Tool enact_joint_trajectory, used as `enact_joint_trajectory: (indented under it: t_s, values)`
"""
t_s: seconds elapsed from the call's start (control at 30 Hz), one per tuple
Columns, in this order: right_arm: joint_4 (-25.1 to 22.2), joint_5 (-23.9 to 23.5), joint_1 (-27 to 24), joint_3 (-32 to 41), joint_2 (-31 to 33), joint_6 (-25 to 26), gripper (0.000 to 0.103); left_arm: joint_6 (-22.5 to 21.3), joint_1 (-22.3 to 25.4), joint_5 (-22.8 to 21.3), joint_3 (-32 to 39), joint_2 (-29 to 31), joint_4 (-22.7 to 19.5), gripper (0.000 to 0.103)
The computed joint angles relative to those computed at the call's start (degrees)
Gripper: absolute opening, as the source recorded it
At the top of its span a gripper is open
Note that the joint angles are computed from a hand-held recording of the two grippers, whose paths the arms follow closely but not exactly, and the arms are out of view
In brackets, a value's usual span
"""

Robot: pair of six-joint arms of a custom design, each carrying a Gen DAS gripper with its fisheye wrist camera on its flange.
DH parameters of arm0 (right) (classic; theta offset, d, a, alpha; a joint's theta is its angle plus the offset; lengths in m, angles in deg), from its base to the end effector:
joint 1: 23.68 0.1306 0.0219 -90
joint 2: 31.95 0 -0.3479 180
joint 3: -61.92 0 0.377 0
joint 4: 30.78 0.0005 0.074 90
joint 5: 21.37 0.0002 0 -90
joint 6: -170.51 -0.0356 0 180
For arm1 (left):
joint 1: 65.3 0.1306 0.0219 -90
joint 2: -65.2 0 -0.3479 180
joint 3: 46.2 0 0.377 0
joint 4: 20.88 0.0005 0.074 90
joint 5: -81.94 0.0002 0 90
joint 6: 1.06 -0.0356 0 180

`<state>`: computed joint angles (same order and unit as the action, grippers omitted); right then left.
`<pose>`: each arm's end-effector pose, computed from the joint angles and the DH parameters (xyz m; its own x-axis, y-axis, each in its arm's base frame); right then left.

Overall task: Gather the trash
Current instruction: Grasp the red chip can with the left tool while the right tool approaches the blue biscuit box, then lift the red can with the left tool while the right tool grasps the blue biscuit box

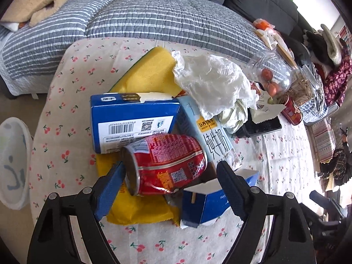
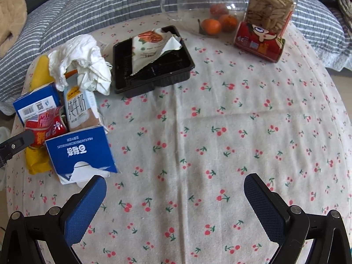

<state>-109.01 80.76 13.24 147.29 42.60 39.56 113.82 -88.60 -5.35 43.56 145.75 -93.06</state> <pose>0.2775 0.1985 0.4362 -0.9001 0.1252 -0.4173 0.0889 0.9905 0.1052 0.3541 -0.1549 0.4364 -0.9167 -0.0628 -0.3946 0.0321 0.9728 -0.2294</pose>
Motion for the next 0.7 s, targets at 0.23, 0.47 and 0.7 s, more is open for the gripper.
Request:
enact_joint_trajectory:
  t_s: [0.23,0.47,0.7]
  values:
    - [-0.16,-0.51,-1.13,-1.11,-0.76,1.30,0.103,3.36,-2.69,-7.54,0.62,3.52,0.13,0.088]
    - [-1.00,-0.53,-2.16,-2.67,-2.19,1.09,0.103,3.17,-1.16,-6.02,-1.50,1.11,2.54,0.086]
    - [0.16,-3.43,-1.82,-1.47,-0.02,0.01,0.103,0.47,2.46,-1.94,-3.78,-6.47,2.61,0.086]
